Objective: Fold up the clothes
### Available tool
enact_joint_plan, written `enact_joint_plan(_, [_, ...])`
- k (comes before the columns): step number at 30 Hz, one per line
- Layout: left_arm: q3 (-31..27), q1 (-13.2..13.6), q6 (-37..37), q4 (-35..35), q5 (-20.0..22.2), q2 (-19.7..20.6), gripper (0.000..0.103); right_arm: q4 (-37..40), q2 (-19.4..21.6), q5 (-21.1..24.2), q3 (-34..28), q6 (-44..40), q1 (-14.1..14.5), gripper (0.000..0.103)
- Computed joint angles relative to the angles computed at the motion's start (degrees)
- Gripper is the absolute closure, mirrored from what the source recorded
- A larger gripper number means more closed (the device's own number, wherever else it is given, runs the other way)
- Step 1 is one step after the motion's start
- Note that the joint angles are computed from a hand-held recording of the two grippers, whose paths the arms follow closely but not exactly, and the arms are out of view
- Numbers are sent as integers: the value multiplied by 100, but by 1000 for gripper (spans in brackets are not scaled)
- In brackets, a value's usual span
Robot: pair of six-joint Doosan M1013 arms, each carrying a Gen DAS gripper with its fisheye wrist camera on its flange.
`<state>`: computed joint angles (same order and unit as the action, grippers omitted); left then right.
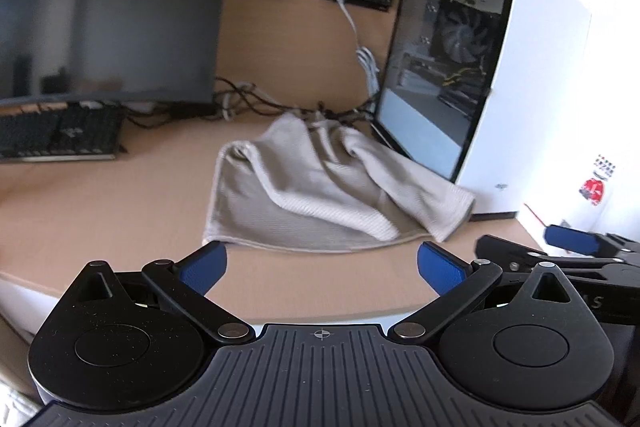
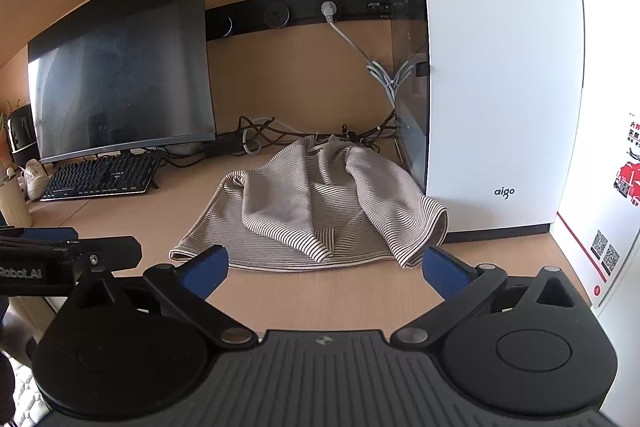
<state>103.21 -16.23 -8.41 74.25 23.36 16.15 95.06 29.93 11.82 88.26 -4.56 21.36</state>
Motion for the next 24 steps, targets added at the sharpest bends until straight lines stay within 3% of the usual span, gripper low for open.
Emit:
enact_joint_plan(4, [-92, 2, 506, -494, 152, 40, 0, -100, 0, -15, -8, 91, -4, 0])
enact_joint_plan(24, [-141, 33, 752, -696, 188, 95, 0, -233, -35, -27, 15, 230, -15, 0])
